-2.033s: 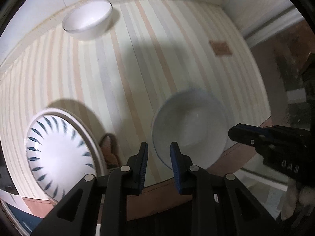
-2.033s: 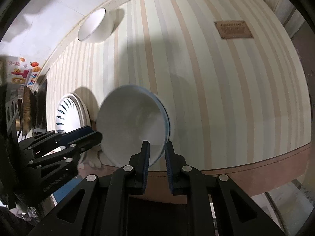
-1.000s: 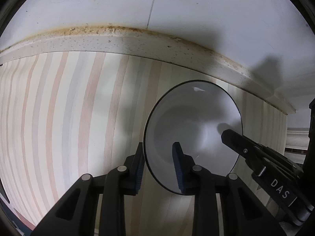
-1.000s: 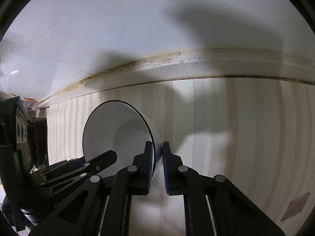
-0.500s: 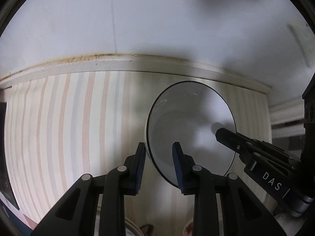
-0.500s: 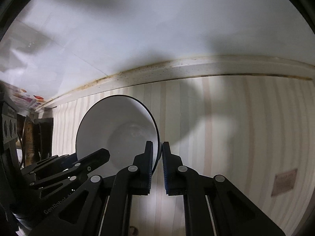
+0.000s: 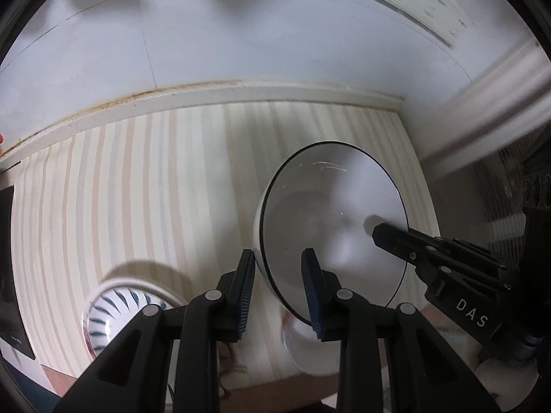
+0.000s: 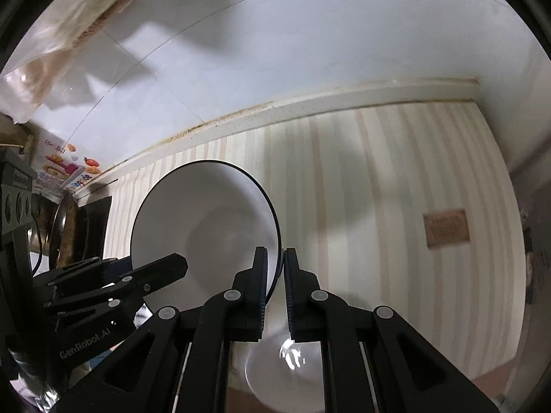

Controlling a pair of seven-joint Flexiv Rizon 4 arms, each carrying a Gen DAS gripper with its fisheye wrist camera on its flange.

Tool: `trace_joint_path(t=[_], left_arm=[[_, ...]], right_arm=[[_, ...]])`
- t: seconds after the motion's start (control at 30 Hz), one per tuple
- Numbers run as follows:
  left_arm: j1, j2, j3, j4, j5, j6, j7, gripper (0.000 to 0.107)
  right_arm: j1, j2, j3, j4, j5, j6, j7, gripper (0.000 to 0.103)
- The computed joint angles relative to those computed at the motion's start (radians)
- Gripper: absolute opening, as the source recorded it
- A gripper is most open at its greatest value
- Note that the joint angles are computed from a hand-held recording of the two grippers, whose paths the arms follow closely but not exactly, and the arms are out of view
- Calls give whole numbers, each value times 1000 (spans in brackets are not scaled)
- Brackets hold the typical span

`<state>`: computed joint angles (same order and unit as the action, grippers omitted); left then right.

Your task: Organize plates and bowls

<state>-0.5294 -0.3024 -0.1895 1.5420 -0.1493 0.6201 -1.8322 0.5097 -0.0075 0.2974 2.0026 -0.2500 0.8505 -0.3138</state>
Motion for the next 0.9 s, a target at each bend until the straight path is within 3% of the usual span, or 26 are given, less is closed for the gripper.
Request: trace_joint_path(t=[0.33, 0.9], left_arm=[[-38, 53, -30, 113, -26, -8, 20, 25], [-73, 27, -36, 153, 11, -52, -4, 25]], right_arm=[[32, 178, 80, 180, 69, -29, 122, 11], [70, 177, 94, 299, 148, 65, 174, 11]])
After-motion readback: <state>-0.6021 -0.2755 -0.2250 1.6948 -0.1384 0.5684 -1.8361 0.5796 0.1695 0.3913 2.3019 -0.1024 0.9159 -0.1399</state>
